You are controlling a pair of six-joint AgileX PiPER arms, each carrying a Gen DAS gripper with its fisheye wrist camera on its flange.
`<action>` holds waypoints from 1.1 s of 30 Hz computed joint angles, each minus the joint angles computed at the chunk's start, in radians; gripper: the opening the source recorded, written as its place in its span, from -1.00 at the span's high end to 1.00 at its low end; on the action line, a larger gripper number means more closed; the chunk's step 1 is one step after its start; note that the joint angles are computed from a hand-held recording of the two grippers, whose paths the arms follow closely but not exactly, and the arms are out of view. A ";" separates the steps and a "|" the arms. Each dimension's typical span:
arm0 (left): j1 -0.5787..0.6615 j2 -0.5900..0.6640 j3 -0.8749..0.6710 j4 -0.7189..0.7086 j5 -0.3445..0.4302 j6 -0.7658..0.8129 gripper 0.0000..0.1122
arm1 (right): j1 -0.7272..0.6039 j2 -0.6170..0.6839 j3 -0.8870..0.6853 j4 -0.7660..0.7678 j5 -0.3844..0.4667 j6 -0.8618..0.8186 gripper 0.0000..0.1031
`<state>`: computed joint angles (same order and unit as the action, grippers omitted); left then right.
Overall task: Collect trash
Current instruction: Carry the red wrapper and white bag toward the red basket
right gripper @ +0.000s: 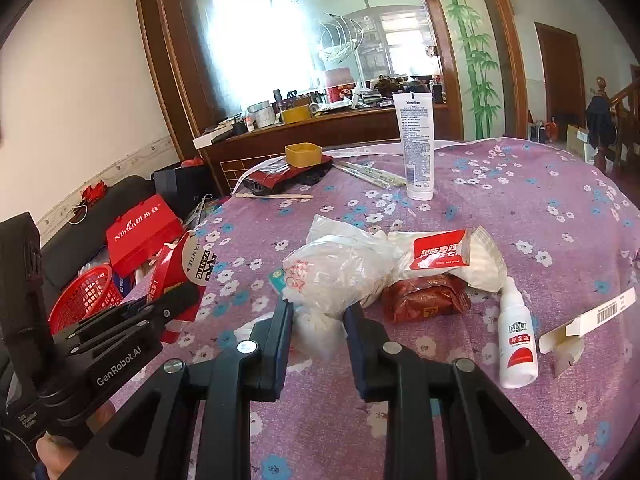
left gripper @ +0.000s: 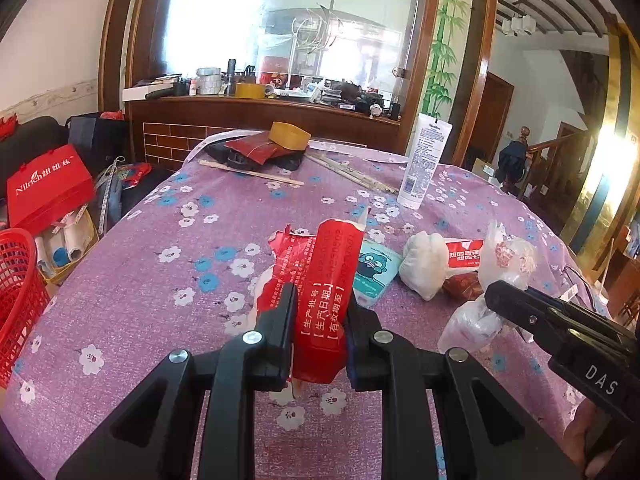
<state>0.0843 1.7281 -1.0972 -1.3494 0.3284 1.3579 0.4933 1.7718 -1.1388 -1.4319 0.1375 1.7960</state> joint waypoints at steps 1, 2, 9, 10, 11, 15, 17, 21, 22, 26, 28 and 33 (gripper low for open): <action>0.000 0.002 -0.002 0.008 -0.001 -0.010 0.66 | 0.000 -0.001 0.002 -0.011 0.001 0.012 0.46; 0.001 0.004 -0.006 0.019 -0.001 -0.023 0.66 | 0.001 -0.002 0.003 -0.021 0.005 0.023 0.46; 0.010 0.008 -0.011 0.024 0.016 -0.037 0.66 | 0.002 -0.002 0.005 -0.023 0.018 0.027 0.46; 0.011 0.007 -0.011 0.027 0.017 -0.038 0.66 | 0.004 -0.003 0.006 -0.027 0.023 0.032 0.46; 0.013 0.007 -0.011 0.026 0.020 -0.036 0.66 | 0.005 -0.002 0.004 -0.023 0.026 0.027 0.46; 0.012 0.010 -0.010 0.018 0.022 -0.033 0.66 | 0.005 0.000 0.002 -0.006 0.031 0.011 0.46; 0.013 0.010 -0.010 0.014 0.025 -0.030 0.66 | 0.004 -0.002 0.004 0.001 0.030 0.004 0.46; 0.002 0.009 -0.007 0.015 0.002 -0.031 0.66 | 0.006 -0.008 0.009 -0.046 0.038 0.053 0.46; -0.003 0.009 -0.006 0.018 -0.006 -0.033 0.66 | 0.005 -0.009 0.010 -0.053 0.036 0.061 0.46; -0.017 0.007 -0.004 0.032 -0.033 -0.047 0.66 | 0.003 -0.017 0.020 -0.106 0.030 0.117 0.46; -0.023 0.006 -0.003 0.043 -0.045 -0.062 0.66 | 0.006 -0.022 0.028 -0.158 0.033 0.171 0.46; -0.023 -0.004 0.000 0.115 -0.052 -0.135 0.66 | 0.002 -0.027 0.032 -0.164 0.030 0.180 0.46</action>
<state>0.0608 1.7242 -1.0972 -1.2339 0.2760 1.2231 0.4956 1.7446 -1.1071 -1.5955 0.1677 1.9762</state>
